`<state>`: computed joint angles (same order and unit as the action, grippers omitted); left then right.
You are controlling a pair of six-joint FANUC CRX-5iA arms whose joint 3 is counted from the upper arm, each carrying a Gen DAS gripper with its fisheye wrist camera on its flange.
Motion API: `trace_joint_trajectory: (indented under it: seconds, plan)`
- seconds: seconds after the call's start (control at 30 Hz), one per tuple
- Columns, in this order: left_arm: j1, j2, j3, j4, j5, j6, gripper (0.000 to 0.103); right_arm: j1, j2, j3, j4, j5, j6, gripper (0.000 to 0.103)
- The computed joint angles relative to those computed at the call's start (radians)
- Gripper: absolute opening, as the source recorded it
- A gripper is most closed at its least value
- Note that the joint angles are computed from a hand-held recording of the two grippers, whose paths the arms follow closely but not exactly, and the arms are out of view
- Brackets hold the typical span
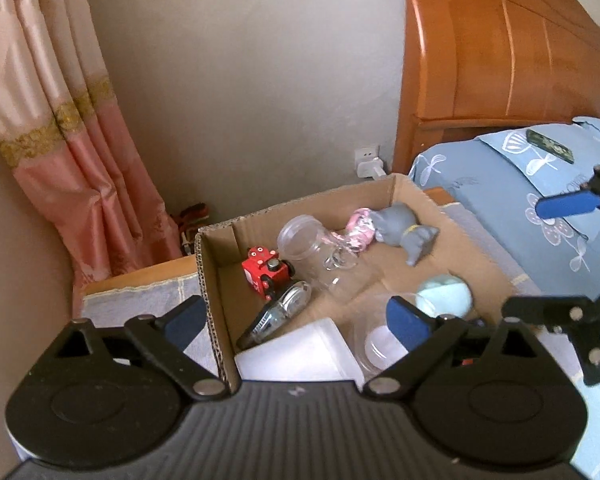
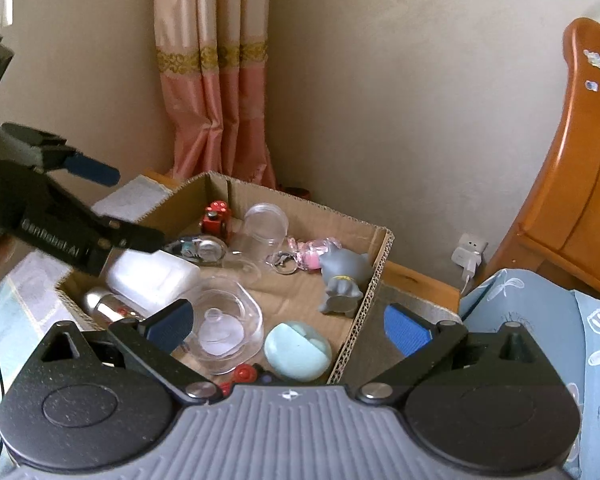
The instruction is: Organize rigid objects
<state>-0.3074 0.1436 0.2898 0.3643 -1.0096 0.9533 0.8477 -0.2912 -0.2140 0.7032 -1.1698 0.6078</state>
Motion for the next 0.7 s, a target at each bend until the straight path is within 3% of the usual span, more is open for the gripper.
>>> trace_joint_trajectory:
  seconds: [0.3, 0.5, 0.63, 0.7]
  plan:
    - [0.017, -0.199, -0.154, 0.003, 0.064, -0.002, 0.100, 0.193, 0.034, 0.065, 0.084, -0.273, -0.182, 0.103]
    - [-0.007, -0.360, -0.268, -0.159, 0.088, 0.168, 0.102, 0.345, 0.052, 0.052, 0.135, -0.486, -0.409, 0.103]
    - [-0.057, -0.411, -0.289, -0.302, 0.051, 0.319, 0.102, 0.434, 0.045, 0.039, 0.108, -0.560, -0.579, 0.103]
    - [-0.064, -0.428, -0.303, -0.314, 0.036, 0.344, 0.102, 0.473, 0.041, 0.033, 0.099, -0.585, -0.642, 0.103]
